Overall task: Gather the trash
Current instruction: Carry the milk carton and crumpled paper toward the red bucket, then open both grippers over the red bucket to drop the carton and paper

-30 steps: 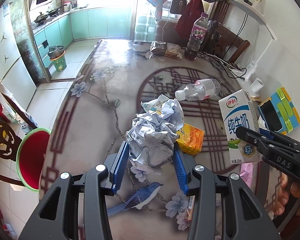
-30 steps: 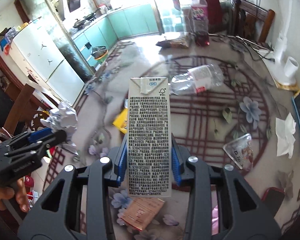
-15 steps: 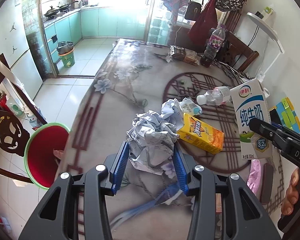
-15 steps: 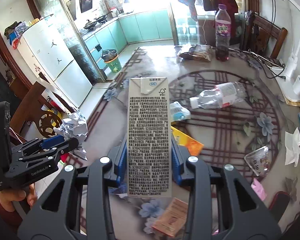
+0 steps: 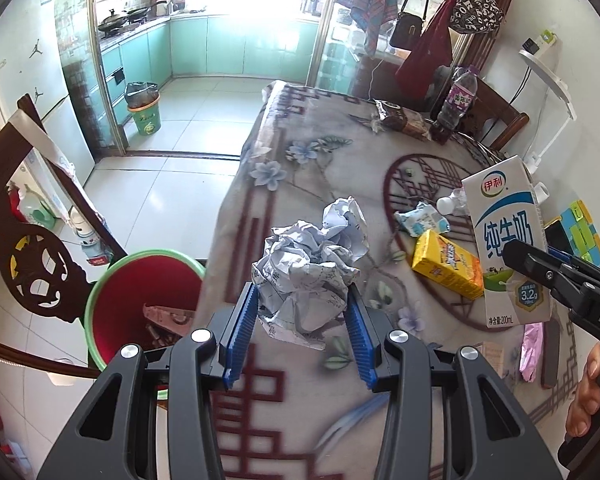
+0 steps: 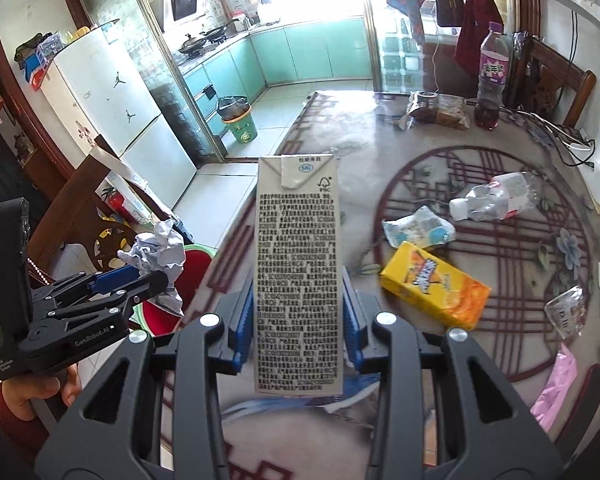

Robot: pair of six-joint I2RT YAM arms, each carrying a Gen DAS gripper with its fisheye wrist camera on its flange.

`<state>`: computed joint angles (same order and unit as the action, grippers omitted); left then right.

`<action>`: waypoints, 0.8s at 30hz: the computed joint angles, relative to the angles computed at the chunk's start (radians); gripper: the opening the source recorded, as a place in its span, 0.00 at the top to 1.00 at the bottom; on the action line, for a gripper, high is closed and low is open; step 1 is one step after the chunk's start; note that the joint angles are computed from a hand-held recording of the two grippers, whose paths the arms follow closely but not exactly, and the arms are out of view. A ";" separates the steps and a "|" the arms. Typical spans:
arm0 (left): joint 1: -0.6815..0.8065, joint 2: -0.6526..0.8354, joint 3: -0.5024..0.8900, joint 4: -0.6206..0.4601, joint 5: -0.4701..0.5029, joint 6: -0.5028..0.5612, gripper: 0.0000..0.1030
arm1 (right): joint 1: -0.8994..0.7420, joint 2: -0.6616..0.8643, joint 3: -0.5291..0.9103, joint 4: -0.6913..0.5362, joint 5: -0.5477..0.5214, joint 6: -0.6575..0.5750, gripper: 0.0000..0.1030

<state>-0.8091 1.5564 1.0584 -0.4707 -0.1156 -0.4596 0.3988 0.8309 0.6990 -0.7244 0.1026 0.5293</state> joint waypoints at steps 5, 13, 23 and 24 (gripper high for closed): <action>0.097 -0.042 -0.052 0.015 0.052 0.080 0.60 | 0.147 0.110 0.034 0.070 0.071 0.110 0.65; 0.253 -0.087 -0.113 0.033 0.129 0.179 0.60 | 0.282 0.307 0.134 0.144 0.133 0.187 0.65; 0.433 -0.078 -0.163 0.058 0.194 0.245 0.60 | 0.329 0.532 0.256 0.234 0.092 0.188 0.65; 0.449 -0.075 -0.167 0.060 0.196 0.250 0.60 | 0.329 0.552 0.267 0.245 0.084 0.183 0.65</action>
